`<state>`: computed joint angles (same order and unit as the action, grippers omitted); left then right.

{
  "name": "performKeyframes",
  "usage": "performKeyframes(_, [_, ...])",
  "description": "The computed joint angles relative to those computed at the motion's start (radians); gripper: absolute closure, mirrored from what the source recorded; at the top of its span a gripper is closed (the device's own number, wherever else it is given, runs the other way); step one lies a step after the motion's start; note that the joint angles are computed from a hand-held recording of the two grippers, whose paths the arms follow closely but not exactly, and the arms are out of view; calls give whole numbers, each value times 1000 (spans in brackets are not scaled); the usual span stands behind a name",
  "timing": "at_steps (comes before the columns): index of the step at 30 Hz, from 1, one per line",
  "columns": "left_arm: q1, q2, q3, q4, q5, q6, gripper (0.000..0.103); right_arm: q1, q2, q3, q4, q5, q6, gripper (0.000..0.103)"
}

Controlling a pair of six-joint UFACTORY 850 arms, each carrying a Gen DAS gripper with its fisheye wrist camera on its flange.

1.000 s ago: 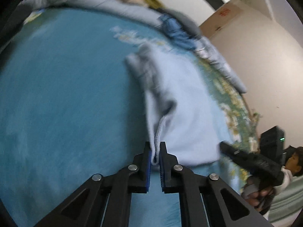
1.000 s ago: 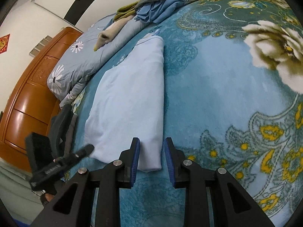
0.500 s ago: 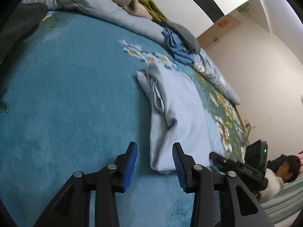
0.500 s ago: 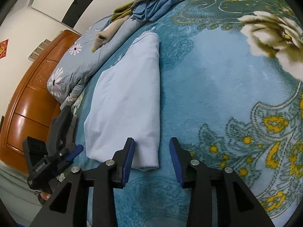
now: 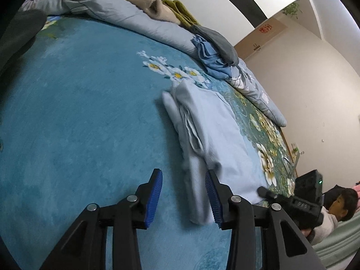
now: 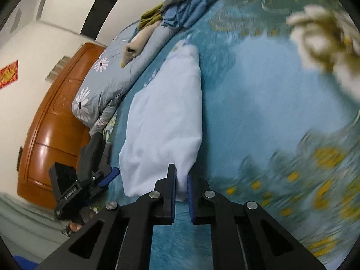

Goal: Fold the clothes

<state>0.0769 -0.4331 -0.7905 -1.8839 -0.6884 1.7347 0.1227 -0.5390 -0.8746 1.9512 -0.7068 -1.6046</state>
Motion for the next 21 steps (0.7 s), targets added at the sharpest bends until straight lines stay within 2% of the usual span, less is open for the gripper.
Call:
performKeyframes(2, [-10,-7,-18,5,5,-5,60,-36,31,-24,-122,69,41,94])
performKeyframes(5, [-32,-28,-67,17,5,-11,56,-89,50,-67,-286,126,102,94])
performKeyframes(8, [-63,-69,-140,48,4,-28,47,-147,29,-128,-450,162,199,94])
performKeyframes(10, [-90,-109,-200,79,18,-56,46,-179,8,-158,-511,163,255,94])
performKeyframes(14, [-120,-217,-344,214,-7,-214,45,-224,-30,-154,-467,87,230,94])
performKeyframes(19, [-128,-332,-492,338,-86,-393,44,-234,10,-90,-345,97,141,90])
performKeyframes(20, [-129,-351,-516,353,-97,-411,44,-237,26,-69,-302,102,113,88])
performKeyframes(21, [-132,-369,-543,373,-100,-442,44,-240,38,-45,-248,105,83,80])
